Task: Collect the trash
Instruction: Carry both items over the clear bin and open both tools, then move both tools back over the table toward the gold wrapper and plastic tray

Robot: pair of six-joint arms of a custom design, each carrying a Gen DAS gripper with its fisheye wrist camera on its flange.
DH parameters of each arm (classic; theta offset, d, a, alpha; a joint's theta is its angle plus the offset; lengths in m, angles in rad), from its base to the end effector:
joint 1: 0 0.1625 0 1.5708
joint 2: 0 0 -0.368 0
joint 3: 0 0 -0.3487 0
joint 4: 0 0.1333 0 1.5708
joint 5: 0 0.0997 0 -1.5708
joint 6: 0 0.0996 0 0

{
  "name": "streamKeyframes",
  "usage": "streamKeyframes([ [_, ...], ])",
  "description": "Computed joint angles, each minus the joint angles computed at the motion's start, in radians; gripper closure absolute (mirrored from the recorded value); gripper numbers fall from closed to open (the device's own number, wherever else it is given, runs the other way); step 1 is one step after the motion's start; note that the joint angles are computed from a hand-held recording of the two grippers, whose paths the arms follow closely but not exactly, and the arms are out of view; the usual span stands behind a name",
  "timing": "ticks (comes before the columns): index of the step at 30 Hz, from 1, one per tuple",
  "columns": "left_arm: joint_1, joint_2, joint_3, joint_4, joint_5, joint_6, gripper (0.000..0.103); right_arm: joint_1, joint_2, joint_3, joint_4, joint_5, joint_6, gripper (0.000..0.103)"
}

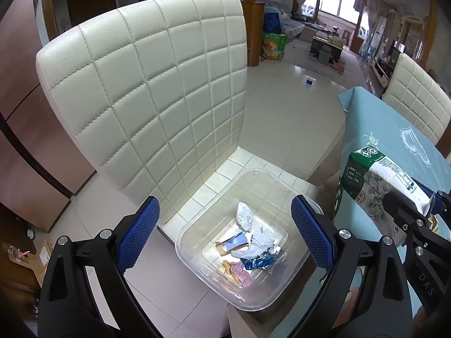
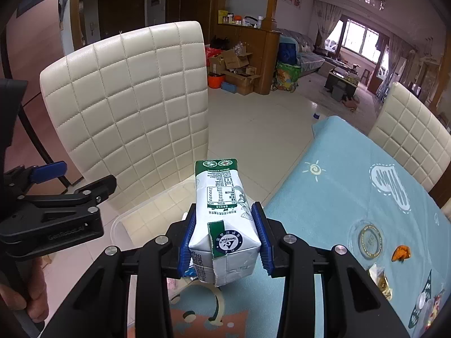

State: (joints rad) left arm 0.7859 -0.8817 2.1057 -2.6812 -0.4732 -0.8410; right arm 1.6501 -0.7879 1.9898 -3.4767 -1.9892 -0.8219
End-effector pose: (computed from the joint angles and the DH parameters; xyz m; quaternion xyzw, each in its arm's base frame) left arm -0.1585 -0.4727 0.0622 0.0057 0.8523 -0.3450 0.3932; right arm 0.1338 -0.5112 0.0933 0.3354 -0.8578 0.2435 0.3040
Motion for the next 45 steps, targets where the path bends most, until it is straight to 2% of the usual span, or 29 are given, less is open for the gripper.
streamKeyframes([
  [2,-0.005,-0.008,0.01,0.005,0.008,-0.01,0.01,0.005,0.009,-0.009,0.004,-0.006,-0.001,0.063],
  [3,-0.008,-0.013,0.015,0.011,0.011,-0.017,0.01,0.007,0.013,-0.014,0.002,-0.01,0.0,0.058],
  [4,-0.008,-0.016,0.017,0.017,0.013,-0.021,0.01,0.008,0.014,-0.017,0.003,-0.012,0.005,0.043],
  [5,-0.009,-0.02,0.019,0.023,0.015,-0.027,0.01,0.007,0.012,-0.018,0.003,-0.005,0.014,0.037],
  [16,-0.04,-0.031,0.027,0.063,0.019,-0.071,0.01,0.005,-0.03,0.027,-0.019,0.0,0.019,0.037],
  [25,-0.107,0.036,-0.005,0.046,-0.014,-0.041,0.01,-0.045,-0.139,0.137,-0.081,-0.006,0.028,0.037],
  [34,-0.177,0.216,-0.143,-0.037,-0.124,0.087,0.01,-0.175,-0.339,0.279,-0.141,-0.017,0.018,0.037],
  [40,-0.228,0.377,-0.306,-0.064,-0.212,0.209,0.01,-0.31,-0.497,0.339,-0.144,-0.009,0.028,0.037],
  [45,-0.257,0.51,-0.465,-0.034,-0.286,0.267,0.008,-0.446,-0.616,0.354,-0.118,0.01,0.026,0.037],
])
